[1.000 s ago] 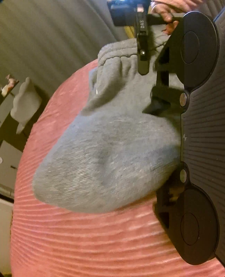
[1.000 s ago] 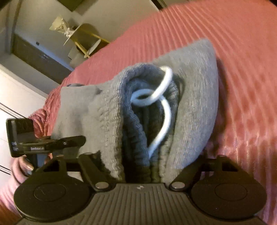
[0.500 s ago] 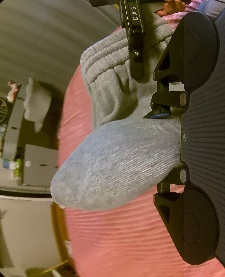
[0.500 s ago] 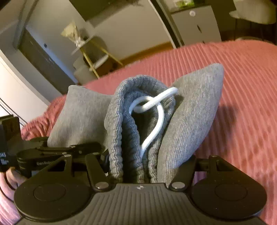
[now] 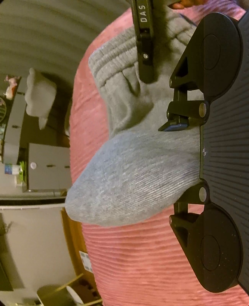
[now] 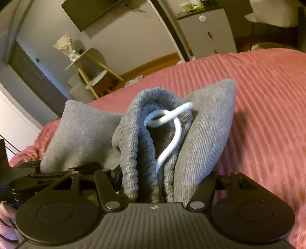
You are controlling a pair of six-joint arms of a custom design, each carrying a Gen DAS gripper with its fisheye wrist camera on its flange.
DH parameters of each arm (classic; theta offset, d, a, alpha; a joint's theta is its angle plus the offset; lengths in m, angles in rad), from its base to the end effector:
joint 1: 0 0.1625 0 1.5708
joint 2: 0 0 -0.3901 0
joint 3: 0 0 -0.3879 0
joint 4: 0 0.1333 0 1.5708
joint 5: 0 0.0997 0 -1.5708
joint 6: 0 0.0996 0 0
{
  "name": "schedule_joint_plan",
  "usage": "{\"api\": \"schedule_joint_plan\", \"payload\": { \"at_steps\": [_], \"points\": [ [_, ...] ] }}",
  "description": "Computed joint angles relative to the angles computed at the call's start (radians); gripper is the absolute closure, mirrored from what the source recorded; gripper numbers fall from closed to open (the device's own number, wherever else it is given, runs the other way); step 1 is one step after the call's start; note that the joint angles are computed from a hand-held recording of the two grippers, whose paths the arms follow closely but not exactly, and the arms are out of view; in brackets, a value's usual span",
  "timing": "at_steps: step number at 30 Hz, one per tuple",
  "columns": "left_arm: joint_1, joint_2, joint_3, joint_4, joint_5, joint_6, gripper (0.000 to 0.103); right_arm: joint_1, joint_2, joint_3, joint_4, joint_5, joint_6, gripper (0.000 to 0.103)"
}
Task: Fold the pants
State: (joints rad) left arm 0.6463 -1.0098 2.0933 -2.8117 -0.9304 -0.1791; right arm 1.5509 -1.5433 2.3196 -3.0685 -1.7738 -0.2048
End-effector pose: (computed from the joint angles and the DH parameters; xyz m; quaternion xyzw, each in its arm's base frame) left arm -0.2832 -0.4551 0.0868 0.3215 0.8903 -0.2280 0.2281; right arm 0.1047 -0.4290 0.2733 0.0503 -0.9302 0.3383 0.1336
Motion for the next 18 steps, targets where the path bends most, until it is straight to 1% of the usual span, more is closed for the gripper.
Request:
{"api": "schedule_joint_plan", "payload": {
  "at_steps": [3, 5, 6, 7, 8, 9, 10, 11, 12, 13, 14, 15, 16, 17, 18],
  "points": [
    [0.014, -0.012, 0.011, -0.005, -0.007, -0.003, 0.056, -0.019, 0.009, -0.001, -0.015, 0.006, 0.004, 0.040],
    [0.020, -0.012, 0.012, -0.003, 0.002, -0.020, 0.048, -0.018, 0.019, -0.002, -0.028, -0.022, -0.019, 0.036],
    [0.033, 0.006, -0.007, -0.009, 0.020, -0.023, 0.041, -0.008, 0.030, -0.009, -0.035, -0.058, -0.022, 0.027],
    [0.030, -0.004, 0.005, -0.017, 0.043, -0.047, 0.033, 0.003, 0.034, -0.011, -0.047, -0.114, -0.026, 0.018],
    [0.020, -0.029, 0.036, -0.025, 0.087, -0.086, 0.028, 0.020, 0.043, -0.016, -0.062, -0.184, -0.005, 0.013],
    [-0.008, -0.059, 0.082, -0.026, 0.169, -0.146, 0.018, 0.027, 0.040, -0.010, -0.085, -0.221, 0.019, 0.008],
    [-0.034, -0.079, 0.121, -0.031, 0.264, -0.186, 0.017, 0.034, 0.033, 0.011, -0.140, -0.250, 0.043, 0.004],
    [-0.062, -0.111, 0.169, -0.022, 0.337, -0.212, 0.017, 0.040, 0.023, 0.049, -0.238, -0.266, 0.056, 0.004],
    [-0.093, -0.160, 0.224, 0.002, 0.367, -0.227, 0.017, 0.049, 0.019, 0.082, -0.329, -0.287, 0.062, 0.004],
    [-0.120, -0.209, 0.272, 0.019, 0.355, -0.245, 0.016, 0.057, 0.010, 0.119, -0.414, -0.298, 0.066, 0.004],
    [-0.148, -0.269, 0.319, 0.034, 0.303, -0.272, 0.016, 0.052, -0.017, 0.166, -0.472, -0.268, 0.071, 0.004],
    [-0.175, -0.325, 0.366, 0.028, 0.226, -0.303, 0.016, 0.036, -0.050, 0.215, -0.511, -0.217, 0.086, 0.004],
    [-0.199, -0.356, 0.404, -0.005, 0.149, -0.310, 0.015, 0.014, -0.085, 0.269, -0.542, -0.159, 0.114, 0.004],
    [-0.221, -0.375, 0.437, -0.045, 0.073, -0.297, 0.014, -0.006, -0.111, 0.315, -0.567, -0.113, 0.144, 0.004],
    [-0.251, -0.383, 0.468, -0.082, 0.013, -0.286, 0.013, -0.019, -0.124, 0.350, -0.594, -0.085, 0.169, 0.004]
  ]
}}
